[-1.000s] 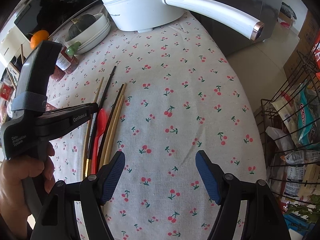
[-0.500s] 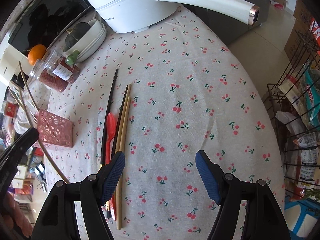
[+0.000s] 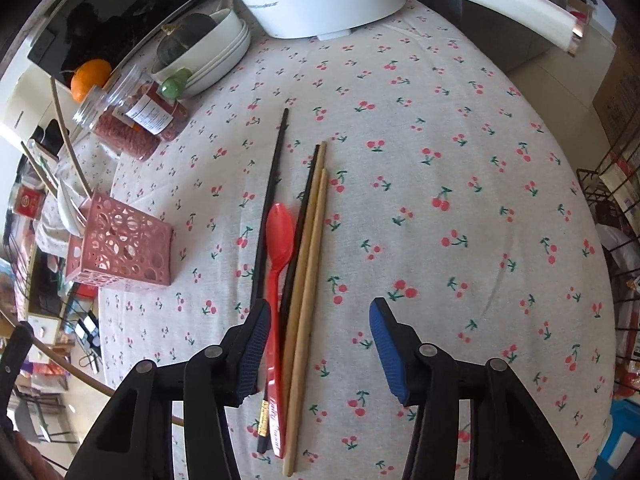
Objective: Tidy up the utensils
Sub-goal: 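Grasp the red plastic spoon with the right tool while the left tool lifts its chopstick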
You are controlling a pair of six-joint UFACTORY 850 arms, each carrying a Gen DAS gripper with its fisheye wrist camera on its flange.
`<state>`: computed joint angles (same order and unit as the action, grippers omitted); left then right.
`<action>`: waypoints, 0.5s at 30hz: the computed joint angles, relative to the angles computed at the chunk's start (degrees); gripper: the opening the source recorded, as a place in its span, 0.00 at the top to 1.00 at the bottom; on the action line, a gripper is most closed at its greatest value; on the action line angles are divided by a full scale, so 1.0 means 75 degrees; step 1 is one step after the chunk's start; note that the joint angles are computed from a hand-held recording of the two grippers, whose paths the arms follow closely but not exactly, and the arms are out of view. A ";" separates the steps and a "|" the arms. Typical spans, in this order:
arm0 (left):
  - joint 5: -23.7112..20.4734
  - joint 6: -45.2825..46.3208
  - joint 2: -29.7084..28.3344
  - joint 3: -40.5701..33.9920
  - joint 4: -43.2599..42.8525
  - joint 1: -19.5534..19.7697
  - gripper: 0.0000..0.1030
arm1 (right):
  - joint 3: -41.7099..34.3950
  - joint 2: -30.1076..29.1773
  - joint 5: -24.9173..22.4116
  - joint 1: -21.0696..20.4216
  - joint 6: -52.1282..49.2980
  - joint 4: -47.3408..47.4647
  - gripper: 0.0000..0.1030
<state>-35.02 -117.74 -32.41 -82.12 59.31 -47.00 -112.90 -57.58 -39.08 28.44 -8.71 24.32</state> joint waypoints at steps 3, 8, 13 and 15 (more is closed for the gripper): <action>0.0123 -0.0312 0.0178 0.0246 0.0264 0.0003 0.93 | -0.0521 -0.0306 -0.0086 0.0106 -0.0206 0.0140 0.60; 0.0300 -0.0742 0.0396 0.0582 0.0537 0.0034 0.93 | -0.1207 -0.0742 -0.0021 0.0171 -0.0388 0.0238 0.65; 0.0475 -0.0986 0.0528 0.0793 0.0584 0.0119 0.93 | -0.2001 -0.1282 -0.0279 0.0161 -0.0651 0.0418 0.74; 0.0520 -0.1078 0.0563 0.0849 0.0618 0.0152 0.93 | -0.2254 -0.1445 -0.0299 0.0168 -0.0658 0.0348 0.74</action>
